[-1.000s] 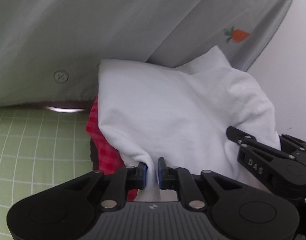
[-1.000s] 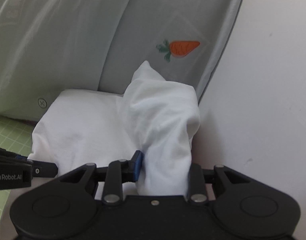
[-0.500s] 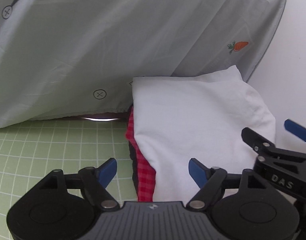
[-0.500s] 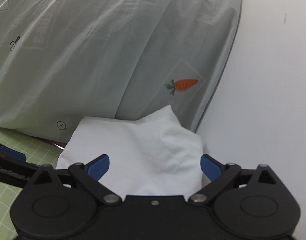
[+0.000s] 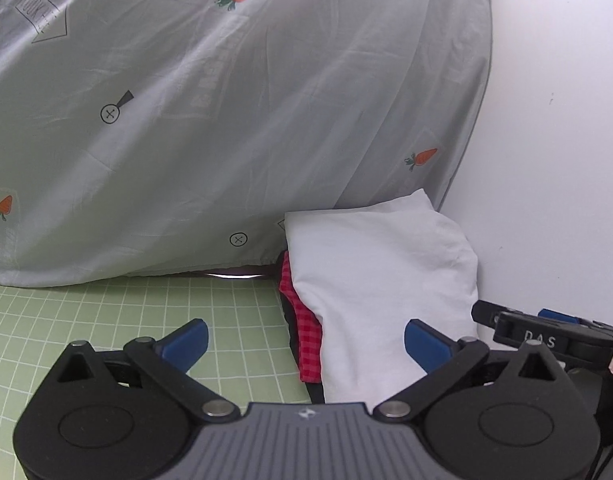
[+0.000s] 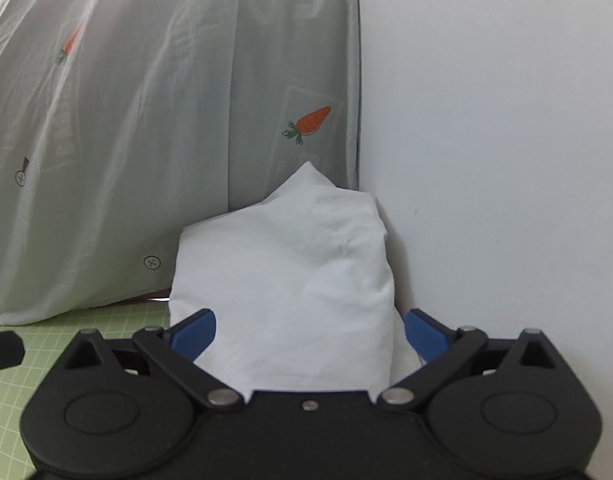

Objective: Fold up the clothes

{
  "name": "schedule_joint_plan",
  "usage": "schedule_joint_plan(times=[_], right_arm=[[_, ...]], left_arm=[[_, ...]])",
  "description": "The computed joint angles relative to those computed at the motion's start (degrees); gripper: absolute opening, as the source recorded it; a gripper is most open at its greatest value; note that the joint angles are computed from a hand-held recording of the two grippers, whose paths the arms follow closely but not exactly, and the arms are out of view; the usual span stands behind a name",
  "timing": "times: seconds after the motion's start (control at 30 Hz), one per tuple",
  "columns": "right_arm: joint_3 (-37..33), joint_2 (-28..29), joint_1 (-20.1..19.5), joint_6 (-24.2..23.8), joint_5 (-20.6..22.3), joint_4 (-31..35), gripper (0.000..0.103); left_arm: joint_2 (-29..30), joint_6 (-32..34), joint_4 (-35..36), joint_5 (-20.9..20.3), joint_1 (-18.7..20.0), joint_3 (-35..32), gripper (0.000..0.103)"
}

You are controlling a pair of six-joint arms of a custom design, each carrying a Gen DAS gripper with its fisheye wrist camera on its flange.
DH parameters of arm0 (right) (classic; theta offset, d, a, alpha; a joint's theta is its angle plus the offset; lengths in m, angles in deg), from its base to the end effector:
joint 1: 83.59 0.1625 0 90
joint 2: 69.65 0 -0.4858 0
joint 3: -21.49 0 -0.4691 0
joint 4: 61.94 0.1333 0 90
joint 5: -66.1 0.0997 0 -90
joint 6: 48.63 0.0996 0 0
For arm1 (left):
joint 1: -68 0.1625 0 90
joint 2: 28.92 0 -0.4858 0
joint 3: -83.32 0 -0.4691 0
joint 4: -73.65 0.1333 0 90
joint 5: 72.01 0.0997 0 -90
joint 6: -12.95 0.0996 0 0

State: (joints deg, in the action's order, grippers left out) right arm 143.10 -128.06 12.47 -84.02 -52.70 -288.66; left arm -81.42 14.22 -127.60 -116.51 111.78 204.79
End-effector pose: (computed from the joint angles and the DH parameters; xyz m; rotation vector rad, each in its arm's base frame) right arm 0.1459 -0.5657 0.2284 0.3525 -2.0266 1.3286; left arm -0.2809 -0.5522 0.1255 0.6093 2.3501 -1.2404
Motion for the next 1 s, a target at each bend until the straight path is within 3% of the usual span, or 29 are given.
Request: schedule_joint_plan(times=[0.17, 0.33, 0.47, 0.7, 1.0], right_arm=[[8.77, -5.34, 3.21, 8.19, -3.69, 0.91, 0.102], [15.56, -4.97, 7.83, 8.80, -12.10, -4.52, 0.102], [19.95, -5.50, 10.02, 12.90, -14.50, -4.33, 0.102], [22.40, -5.00, 12.47, 13.90, -17.77, -5.28, 0.102], [22.40, -4.71, 13.48, 14.07, -20.09, -6.01, 0.102]], left_arm=[[-3.13, -3.27, -0.87, 1.41, -3.92, 5.51, 0.103], [-6.71, -6.88, 4.91, 1.79, -6.75, 10.24, 0.103], [-8.97, -8.55, 8.27, 1.40, -8.68, 13.88, 0.103], [-11.65, -10.19, 10.62, 0.66, -11.24, 18.47, 0.103], [-12.00, -8.18, 8.41, 0.25, -11.55, 18.92, 0.103]])
